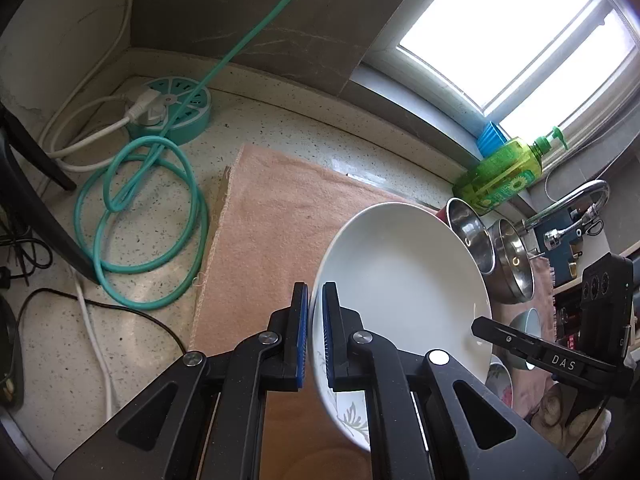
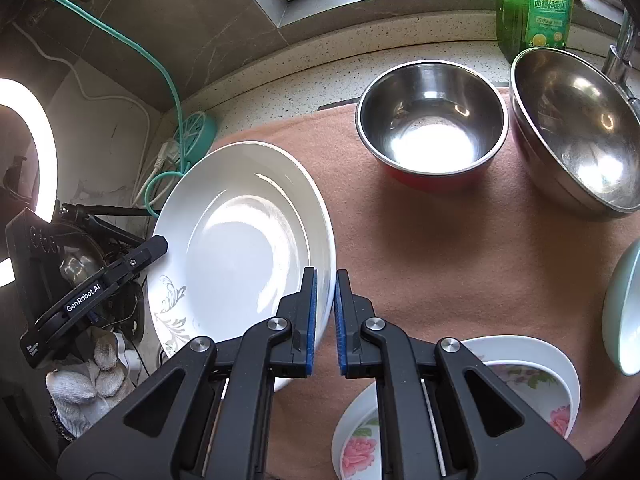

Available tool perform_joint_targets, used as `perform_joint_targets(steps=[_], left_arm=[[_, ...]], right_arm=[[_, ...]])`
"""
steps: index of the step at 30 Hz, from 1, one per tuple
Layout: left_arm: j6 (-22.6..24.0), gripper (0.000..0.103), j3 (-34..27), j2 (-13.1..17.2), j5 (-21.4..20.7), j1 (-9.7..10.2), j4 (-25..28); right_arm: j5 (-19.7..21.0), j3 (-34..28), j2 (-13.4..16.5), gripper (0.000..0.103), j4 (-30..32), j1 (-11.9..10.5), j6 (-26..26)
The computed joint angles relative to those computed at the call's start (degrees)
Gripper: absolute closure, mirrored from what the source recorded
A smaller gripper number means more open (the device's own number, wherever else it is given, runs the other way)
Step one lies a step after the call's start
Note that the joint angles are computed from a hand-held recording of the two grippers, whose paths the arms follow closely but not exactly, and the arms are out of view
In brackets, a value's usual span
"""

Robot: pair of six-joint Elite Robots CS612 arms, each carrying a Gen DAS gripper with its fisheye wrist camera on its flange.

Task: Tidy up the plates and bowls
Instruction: 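Carry the white plate over the rose-patterned plate stack and lower it in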

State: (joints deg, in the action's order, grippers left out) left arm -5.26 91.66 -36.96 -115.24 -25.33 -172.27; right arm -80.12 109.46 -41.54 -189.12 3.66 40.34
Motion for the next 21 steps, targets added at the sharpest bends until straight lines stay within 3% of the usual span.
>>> perform_joint_targets(steps=[21], left_arm=[[-6.5, 0.098, 11.9, -5.7, 2.1, -4.39, -10.9]], right_arm=[[0.9, 10.9, -4.2, 0.095, -7.5, -2.0, -5.1]])
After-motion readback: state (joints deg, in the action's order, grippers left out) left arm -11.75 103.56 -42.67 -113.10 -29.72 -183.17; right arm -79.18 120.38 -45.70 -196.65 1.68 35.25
